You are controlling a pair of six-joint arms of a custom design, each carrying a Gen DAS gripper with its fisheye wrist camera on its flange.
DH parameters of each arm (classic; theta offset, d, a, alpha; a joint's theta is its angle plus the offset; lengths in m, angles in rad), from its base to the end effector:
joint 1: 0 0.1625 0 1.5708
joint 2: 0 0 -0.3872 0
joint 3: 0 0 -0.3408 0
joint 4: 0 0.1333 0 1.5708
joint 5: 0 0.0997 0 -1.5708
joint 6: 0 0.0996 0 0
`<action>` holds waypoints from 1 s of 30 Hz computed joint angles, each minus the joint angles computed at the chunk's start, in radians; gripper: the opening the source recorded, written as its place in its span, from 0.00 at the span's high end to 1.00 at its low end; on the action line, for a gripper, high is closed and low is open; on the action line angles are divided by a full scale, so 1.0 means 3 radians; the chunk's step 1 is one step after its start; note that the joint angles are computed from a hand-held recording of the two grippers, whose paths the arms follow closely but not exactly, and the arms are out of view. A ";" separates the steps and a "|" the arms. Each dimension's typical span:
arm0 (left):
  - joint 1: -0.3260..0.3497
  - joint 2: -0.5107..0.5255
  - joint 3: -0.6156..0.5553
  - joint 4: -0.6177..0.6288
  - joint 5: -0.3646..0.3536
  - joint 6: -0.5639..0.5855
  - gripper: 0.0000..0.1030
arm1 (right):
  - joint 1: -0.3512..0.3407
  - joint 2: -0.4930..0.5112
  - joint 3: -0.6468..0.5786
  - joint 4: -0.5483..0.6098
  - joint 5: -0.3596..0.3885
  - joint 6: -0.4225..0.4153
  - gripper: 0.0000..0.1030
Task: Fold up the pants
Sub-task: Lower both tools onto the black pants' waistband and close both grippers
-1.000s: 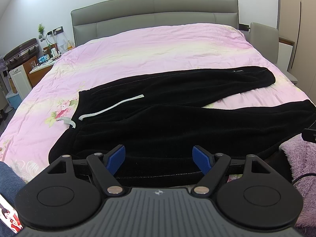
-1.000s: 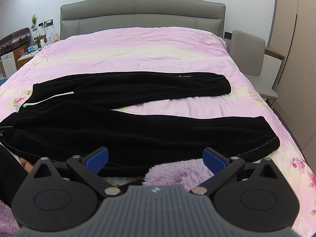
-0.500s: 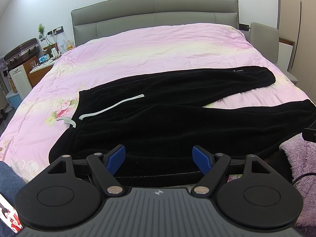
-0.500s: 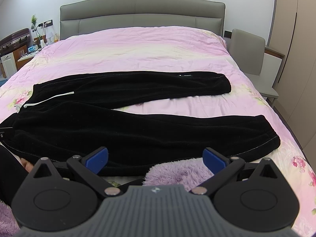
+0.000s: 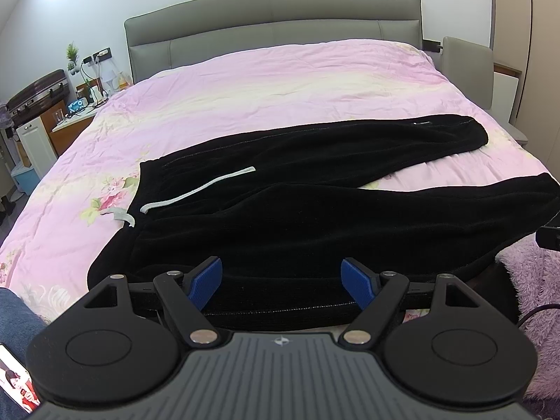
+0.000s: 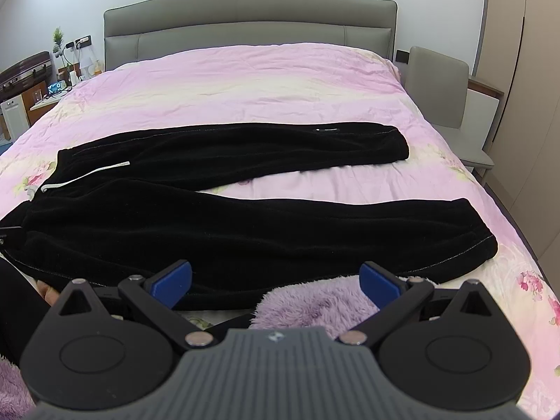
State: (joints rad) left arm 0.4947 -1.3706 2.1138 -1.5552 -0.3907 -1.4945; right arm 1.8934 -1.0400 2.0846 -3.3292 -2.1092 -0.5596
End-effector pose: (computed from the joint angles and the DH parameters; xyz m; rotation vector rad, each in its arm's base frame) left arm -0.2223 -0.3760 0.2152 0.1025 1.9808 -1.0161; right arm 0.2360 -0.4467 0.2024 0.8057 -2.2880 0.8147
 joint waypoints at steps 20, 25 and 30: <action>0.0415 -0.0147 0.0070 -0.1243 -0.0422 0.2745 0.15 | -0.0494 -0.0092 -0.0536 0.0606 0.0566 -0.0635 0.05; 0.0636 0.0156 -0.0027 -0.1708 -0.0690 0.3546 0.15 | -0.0601 0.0051 -0.1121 0.1332 0.0297 -0.0838 0.20; 0.0814 0.0549 -0.0160 -0.1987 -0.0787 0.4178 0.15 | -0.0704 0.0230 -0.1678 0.1923 -0.0037 -0.1100 0.31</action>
State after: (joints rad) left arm 0.7389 -1.2059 2.0658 -2.1513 -0.6268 -0.2413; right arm 1.6823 -0.9710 1.5814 -2.7523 -2.1203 -0.8895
